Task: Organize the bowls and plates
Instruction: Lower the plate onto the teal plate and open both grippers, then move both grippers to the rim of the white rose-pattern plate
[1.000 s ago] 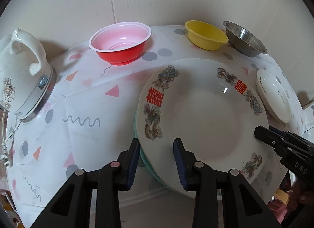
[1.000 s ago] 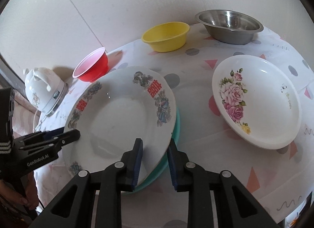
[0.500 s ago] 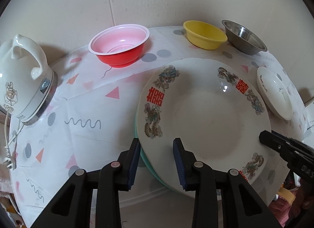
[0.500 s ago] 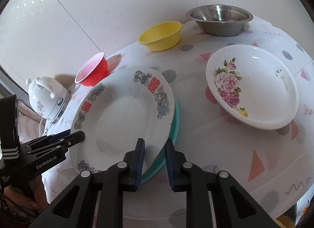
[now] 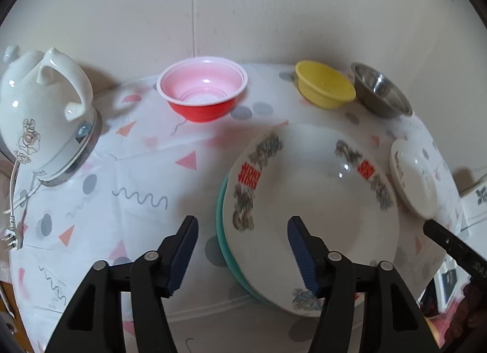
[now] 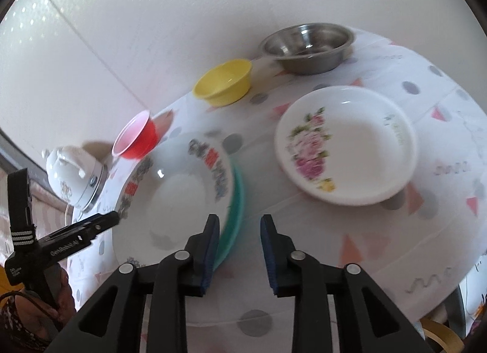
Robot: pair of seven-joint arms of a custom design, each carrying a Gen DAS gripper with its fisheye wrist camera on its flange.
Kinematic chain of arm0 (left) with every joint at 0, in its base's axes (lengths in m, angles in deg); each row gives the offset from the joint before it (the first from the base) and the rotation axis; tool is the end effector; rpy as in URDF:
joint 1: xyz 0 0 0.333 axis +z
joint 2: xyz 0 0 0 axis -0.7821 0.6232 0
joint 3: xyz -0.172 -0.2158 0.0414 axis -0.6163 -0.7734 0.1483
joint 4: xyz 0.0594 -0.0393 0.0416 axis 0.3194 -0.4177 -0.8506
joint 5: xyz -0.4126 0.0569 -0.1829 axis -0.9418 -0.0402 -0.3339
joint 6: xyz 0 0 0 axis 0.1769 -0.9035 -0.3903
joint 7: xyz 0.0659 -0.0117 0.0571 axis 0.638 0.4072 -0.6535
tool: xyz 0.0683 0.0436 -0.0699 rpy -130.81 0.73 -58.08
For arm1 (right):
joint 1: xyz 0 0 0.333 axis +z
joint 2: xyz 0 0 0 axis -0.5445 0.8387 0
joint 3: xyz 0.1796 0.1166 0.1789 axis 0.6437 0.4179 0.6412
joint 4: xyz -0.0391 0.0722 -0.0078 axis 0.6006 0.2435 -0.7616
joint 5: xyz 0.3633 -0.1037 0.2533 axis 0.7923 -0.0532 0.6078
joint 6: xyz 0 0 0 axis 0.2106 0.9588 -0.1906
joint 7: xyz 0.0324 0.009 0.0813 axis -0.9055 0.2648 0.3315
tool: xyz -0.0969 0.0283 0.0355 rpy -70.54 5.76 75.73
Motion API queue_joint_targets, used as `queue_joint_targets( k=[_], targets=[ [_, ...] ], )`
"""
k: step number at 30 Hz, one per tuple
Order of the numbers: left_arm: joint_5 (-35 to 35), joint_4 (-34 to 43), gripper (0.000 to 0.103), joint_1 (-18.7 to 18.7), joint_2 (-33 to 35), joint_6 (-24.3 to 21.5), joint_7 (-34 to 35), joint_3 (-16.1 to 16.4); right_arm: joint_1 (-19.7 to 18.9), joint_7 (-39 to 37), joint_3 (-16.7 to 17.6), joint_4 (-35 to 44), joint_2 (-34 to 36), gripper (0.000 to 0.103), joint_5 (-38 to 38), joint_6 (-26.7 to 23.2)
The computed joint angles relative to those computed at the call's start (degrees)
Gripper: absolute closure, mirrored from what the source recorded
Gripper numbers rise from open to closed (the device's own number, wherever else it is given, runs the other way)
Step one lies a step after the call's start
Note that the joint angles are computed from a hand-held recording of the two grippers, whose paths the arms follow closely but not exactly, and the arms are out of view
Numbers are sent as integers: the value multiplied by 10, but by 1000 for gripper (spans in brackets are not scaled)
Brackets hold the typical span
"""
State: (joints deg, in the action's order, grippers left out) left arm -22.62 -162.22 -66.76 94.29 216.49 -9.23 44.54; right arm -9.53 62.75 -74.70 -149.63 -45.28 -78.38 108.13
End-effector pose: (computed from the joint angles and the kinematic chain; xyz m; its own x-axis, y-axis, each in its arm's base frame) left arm 0.6084 -0.3511 0.3979 -0.0808 -0.9847 0.1544 -0.8565 -0.0106 -0.5160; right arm 0.5445 0.3578 0.3829 -0.0325 -0.9254 -0.3776 -0.8045 0.2484 -0.5395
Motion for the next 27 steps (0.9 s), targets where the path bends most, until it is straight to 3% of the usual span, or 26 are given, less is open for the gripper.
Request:
queue_joint_targets(
  k=[7, 14, 27],
  targets=[
    [-17, 27, 24, 1, 11, 3, 21, -8, -13, 74, -18, -37, -49, 72, -65, -37],
    [-41, 76, 13, -6, 40, -1, 69, -22, -36, 103, -26, -65, -74, 71, -77, -42],
    [-27, 244, 13, -50, 152, -72, 112, -22, -63, 69, -40, -69, -60, 70, -32, -39]
  ],
)
